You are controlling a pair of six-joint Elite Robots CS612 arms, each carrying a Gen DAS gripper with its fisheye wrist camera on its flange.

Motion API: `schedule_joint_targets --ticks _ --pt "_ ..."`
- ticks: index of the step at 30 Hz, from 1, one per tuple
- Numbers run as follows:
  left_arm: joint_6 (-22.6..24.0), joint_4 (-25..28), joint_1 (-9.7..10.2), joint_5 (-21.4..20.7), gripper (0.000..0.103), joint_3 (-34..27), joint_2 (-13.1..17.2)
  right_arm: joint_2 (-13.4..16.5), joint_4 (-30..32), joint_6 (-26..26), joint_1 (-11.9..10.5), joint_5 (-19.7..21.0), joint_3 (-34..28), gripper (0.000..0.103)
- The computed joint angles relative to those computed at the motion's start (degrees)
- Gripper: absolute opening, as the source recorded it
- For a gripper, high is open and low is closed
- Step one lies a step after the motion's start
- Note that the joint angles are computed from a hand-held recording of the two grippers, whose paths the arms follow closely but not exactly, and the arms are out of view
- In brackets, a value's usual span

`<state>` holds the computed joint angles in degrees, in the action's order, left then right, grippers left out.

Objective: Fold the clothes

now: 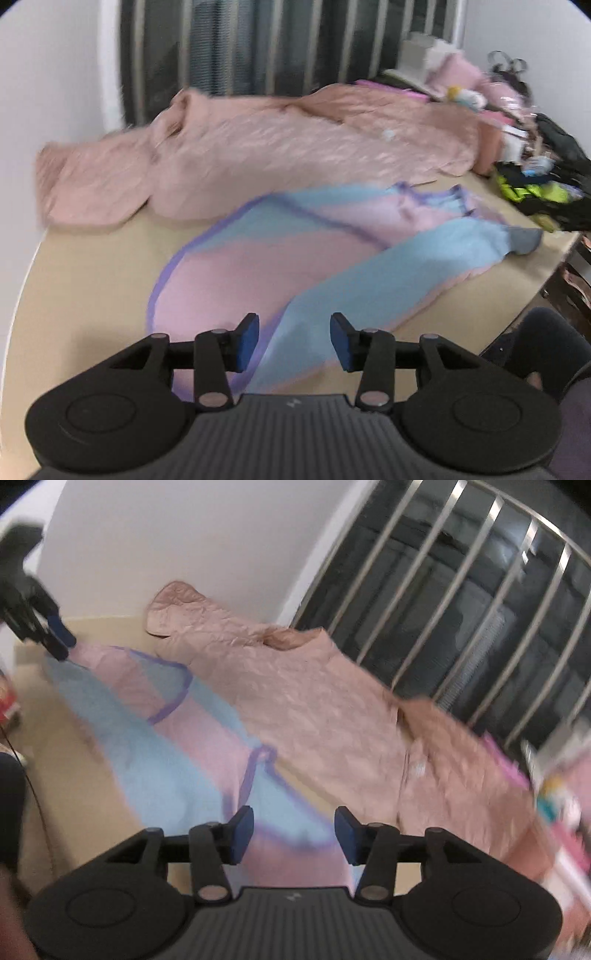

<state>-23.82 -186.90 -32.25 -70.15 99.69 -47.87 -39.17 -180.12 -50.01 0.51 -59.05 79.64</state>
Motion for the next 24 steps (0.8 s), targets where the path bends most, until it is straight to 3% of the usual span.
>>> schedule_joint_targets --ticks 2,5,7,8,9,10,11,13,16,18,20,21,22,24 --pt "-2.34 0.6 -0.12 1.93 0.047 -0.07 0.41 -0.92 4.67 0.01 -1.41 2.01 0.99 0.046" --pt "-3.85 1.89 -0.07 2.93 0.048 -0.81 0.99 -1.15 6.63 1.38 -1.89 -0.63 1.78 0.044" --pt "-1.98 2.68 -0.28 3.0 0.025 -1.3 1.26 -1.18 8.07 2.12 -2.37 1.11 2.0 0.044" --pt "-0.94 3.22 -0.44 3.51 0.008 -1.49 1.41 -1.16 9.41 2.24 -2.57 2.4 1.95 0.044" --pt "0.01 3.75 -0.6 4.06 0.008 -1.66 1.52 -1.07 11.08 1.69 -2.64 3.53 1.73 0.043" --pt "0.58 4.24 -0.72 4.77 0.008 -1.7 1.48 -0.95 12.68 0.94 -2.65 4.15 1.47 0.034" --pt "1.13 4.76 -0.87 5.6 0.007 -1.76 1.46 -0.83 14.34 -0.26 -2.43 3.16 1.06 0.003" --pt "2.07 6.01 -1.36 8.06 0.007 -1.95 1.61 -0.68 18.58 -2.15 -1.95 0.67 -0.5 0.0" --pt "3.73 7.88 -1.4 9.36 0.006 -2.91 1.84 1.28 11.73 4.35 -1.94 -0.09 -3.48 0.001" --pt "4.94 9.33 -1.45 10.25 0.006 -3.67 2.04 2.51 11.85 6.12 -1.89 -0.37 -6.36 0.006" --pt "5.34 10.65 -1.81 11.7 0.007 -3.97 1.99 3.2 9.94 5.49 -1.02 -6.06 -7.27 0.036" --pt "4.29 10.88 -1.91 12.16 0.008 -3.76 1.84 3.55 7.83 5.41 -0.44 -9.89 -7.34 0.043" --pt "3.23 11.13 -2.01 12.62 0.008 -3.55 1.69 3.75 6.07 5.42 -0.2 -11.89 -7.13 0.045" --pt "1.18 10.96 -2.28 13.51 0.01 -2.88 1.32 2.95 3.66 7.84 -0.7 -10.52 -4.89 0.045"
